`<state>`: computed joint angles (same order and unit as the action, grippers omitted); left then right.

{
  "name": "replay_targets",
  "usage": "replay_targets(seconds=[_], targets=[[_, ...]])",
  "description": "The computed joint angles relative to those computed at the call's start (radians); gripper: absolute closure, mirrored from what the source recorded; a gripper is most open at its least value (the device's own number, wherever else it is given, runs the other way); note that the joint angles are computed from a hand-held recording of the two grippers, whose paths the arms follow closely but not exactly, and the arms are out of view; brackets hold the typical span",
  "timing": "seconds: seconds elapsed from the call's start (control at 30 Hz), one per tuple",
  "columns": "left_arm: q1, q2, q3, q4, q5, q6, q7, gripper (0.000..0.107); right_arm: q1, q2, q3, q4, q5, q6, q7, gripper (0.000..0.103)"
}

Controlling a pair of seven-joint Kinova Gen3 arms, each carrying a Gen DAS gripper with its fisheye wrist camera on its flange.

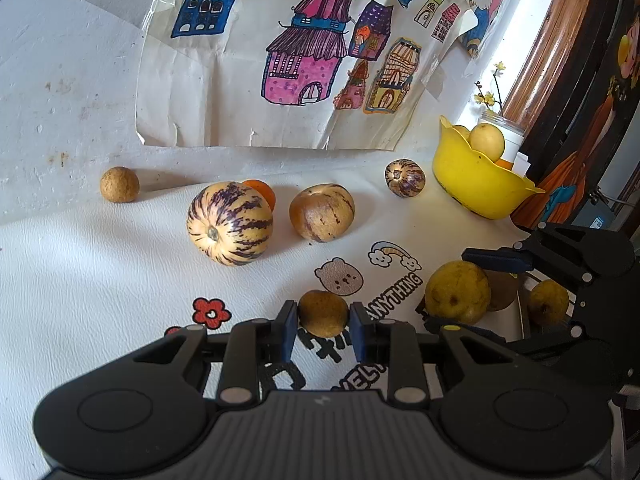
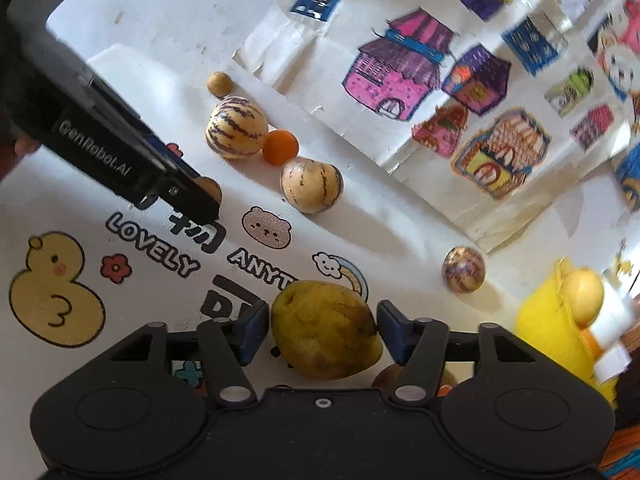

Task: Organize fruits
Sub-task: 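Carry the small brown fruit and the yellow pear over the metal tray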

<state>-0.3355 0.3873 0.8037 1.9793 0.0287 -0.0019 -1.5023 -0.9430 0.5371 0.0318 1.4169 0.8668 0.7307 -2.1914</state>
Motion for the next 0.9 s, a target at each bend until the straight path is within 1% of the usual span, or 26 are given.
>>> replay_targets(seconds=[0.03,0.1,0.2,0.27,0.37,0.47,0.53,0.73,0.9], targets=[[0.0,0.0,0.0,0.001,-0.001,-0.001,0.0,0.077,0.011,-0.001,-0.005,-0.003,-0.018,-0.002,-0.002,0.035],[-0.002,-0.001,0.002,0.002,-0.003,-0.001,0.001,0.077,0.032,-0.002,-0.016,-0.006,-0.051,-0.009,0.009,0.033],[0.0,-0.001,0.0,0.002,-0.004,-0.003,0.002,0.077,0.05,-0.008,-0.014,0.011,-0.083,-0.049,-0.004,0.03],[0.002,-0.002,-0.003,0.002,-0.006,-0.004,0.004,0.077,0.057,-0.009,-0.008,0.02,-0.094,-0.076,-0.011,0.03],[0.007,-0.002,-0.008,0.0,-0.007,-0.002,0.007,0.077,0.074,-0.008,-0.009,0.021,-0.115,-0.102,0.01,0.03],[0.008,0.0,-0.009,-0.002,-0.007,-0.001,0.01,0.077,0.1,-0.006,-0.013,0.014,-0.163,-0.123,0.033,0.032],[0.008,0.0,-0.009,-0.003,-0.007,-0.001,0.01,0.077,0.106,-0.004,-0.007,0.009,-0.194,-0.132,0.026,0.032],[0.006,0.0,-0.007,-0.002,-0.007,-0.002,0.011,0.077,0.065,-0.001,0.045,0.02,-0.187,-0.145,-0.06,0.033],[-0.02,0.004,0.021,0.001,-0.002,0.004,0.01,0.077,0.025,0.001,0.068,0.018,-0.147,-0.111,-0.139,0.035]])
